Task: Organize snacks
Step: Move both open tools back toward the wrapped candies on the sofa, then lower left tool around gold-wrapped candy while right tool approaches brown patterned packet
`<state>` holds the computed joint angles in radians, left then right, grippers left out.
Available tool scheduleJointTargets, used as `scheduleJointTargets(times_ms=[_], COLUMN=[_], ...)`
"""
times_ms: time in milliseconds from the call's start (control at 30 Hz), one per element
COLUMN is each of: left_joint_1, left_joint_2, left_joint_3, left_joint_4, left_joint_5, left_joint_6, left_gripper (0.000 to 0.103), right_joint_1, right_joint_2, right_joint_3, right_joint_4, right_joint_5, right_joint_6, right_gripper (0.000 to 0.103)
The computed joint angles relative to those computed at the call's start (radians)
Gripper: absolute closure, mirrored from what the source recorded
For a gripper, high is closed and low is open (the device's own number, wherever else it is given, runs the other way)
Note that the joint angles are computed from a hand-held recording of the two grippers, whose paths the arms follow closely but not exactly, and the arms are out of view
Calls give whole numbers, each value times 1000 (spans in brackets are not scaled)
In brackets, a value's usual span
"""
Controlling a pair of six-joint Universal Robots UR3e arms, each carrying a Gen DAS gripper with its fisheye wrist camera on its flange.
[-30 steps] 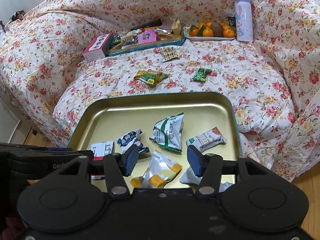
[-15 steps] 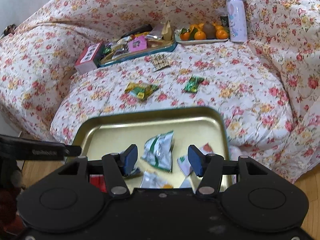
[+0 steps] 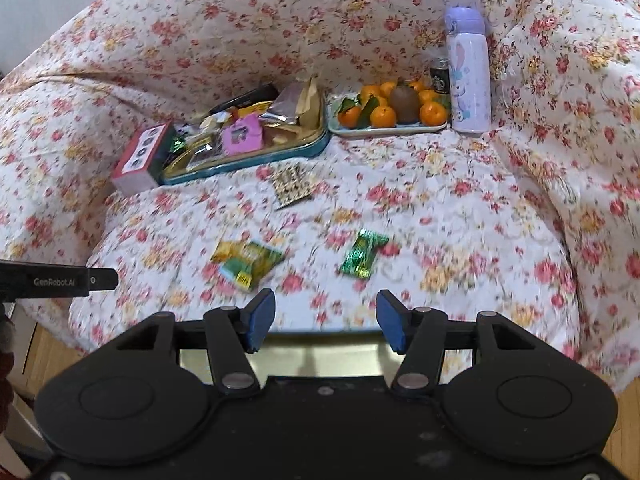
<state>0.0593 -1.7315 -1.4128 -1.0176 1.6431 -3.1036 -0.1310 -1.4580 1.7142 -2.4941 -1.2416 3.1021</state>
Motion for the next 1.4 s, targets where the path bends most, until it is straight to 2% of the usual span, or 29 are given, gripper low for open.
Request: scheduleJointTargets(times_ms=[133, 533, 833, 1100, 1400], left_joint_1=[-11, -41, -46, -25, 1], left_joint_2=[-94, -353, -467, -569, -692], left_joint_3=[97, 341, 398, 508, 716], left_joint_4=[-15, -85, -80, -84, -146], left_joint_5=[19, -12, -60, -95, -68], left_joint_6=[-12, -5, 20, -20, -70], left_gripper=[54, 54, 54, 54, 54], right_joint_1=[17, 54, 59, 63, 88], right_joint_2=[104, 337, 436, 507, 630], right_joint_3=[-116, -373, -477, -559, -757], right_joint_4=[13, 88, 118, 137, 205], right_joint_5=[-37, -94, -92, -86, -98], right_joint_6=[5, 40, 64, 79, 74], right_gripper=[44, 44, 44, 44, 44])
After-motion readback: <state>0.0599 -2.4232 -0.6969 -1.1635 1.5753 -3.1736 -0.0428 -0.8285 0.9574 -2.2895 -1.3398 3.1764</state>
